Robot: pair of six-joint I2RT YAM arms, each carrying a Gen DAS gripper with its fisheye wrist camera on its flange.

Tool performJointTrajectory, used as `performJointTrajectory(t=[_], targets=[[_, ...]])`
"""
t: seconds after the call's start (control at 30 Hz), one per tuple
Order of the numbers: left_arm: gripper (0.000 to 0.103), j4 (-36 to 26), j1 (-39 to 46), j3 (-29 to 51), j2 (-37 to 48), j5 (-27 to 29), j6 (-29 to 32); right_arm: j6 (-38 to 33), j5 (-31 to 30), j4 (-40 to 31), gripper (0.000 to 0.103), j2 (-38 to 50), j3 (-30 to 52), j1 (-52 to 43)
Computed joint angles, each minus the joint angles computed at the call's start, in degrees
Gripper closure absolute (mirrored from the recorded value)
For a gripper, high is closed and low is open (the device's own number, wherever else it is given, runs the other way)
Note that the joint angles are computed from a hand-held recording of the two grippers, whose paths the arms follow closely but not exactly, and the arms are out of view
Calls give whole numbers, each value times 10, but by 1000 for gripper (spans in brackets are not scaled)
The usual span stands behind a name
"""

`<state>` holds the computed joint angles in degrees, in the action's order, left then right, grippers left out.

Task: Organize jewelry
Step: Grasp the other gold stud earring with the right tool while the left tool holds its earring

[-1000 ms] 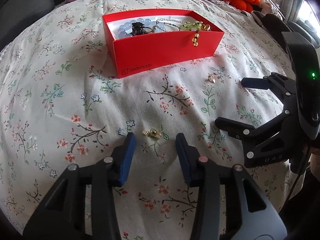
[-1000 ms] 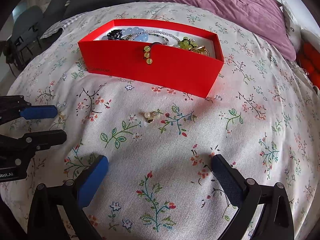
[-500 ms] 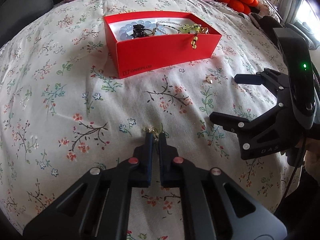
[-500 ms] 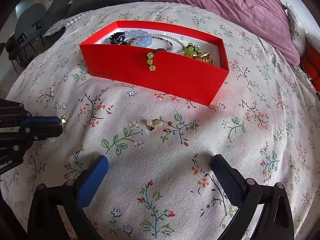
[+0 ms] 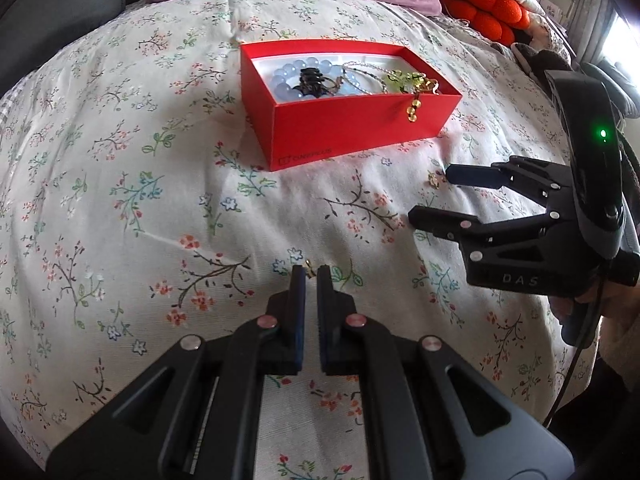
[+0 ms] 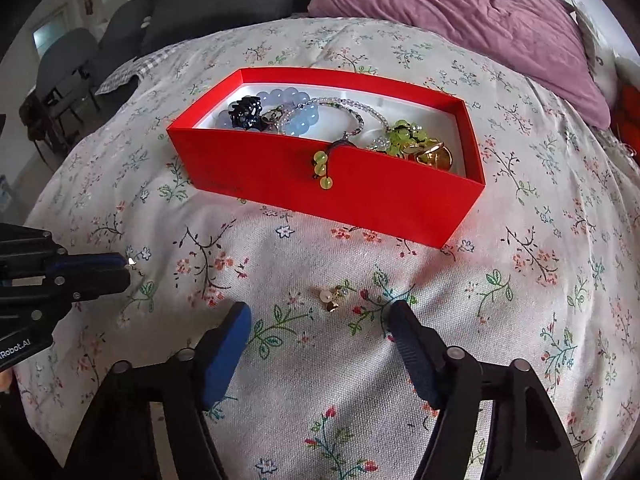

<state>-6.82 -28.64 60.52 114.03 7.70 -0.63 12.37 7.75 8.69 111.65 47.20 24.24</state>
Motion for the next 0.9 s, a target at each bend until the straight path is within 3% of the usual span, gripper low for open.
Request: performJointTrajectory(t=[0.07,0.13,0.2,0.33,0.43,0.8,0.83,0.9], targets=[[97,-1,2,1,0,-1,-2,3,-1,-2,46,4,8,0],[99,-1,3,2,1,-2,-2,5,-5,-1,64,6,11,1],[101,-2,3,3,2,-3,0,8,-10,1,75,7,12,-1],[101,-1,2,3,1,-3,1,13,-15,4,87,6,9,0],[101,-2,1,5,1,-4,0,12,-16,2,93,6,11,3],[100,-4,16,0,-16,20,10,27,-36,-25,94,-33,1,-5],[98,2,15,-5,-19,22,11,26,-36,-26,94,-38,1,-5],[73,-1,13,-4,-16,29,15,26,-36,-28,94,-43,-1,-2]])
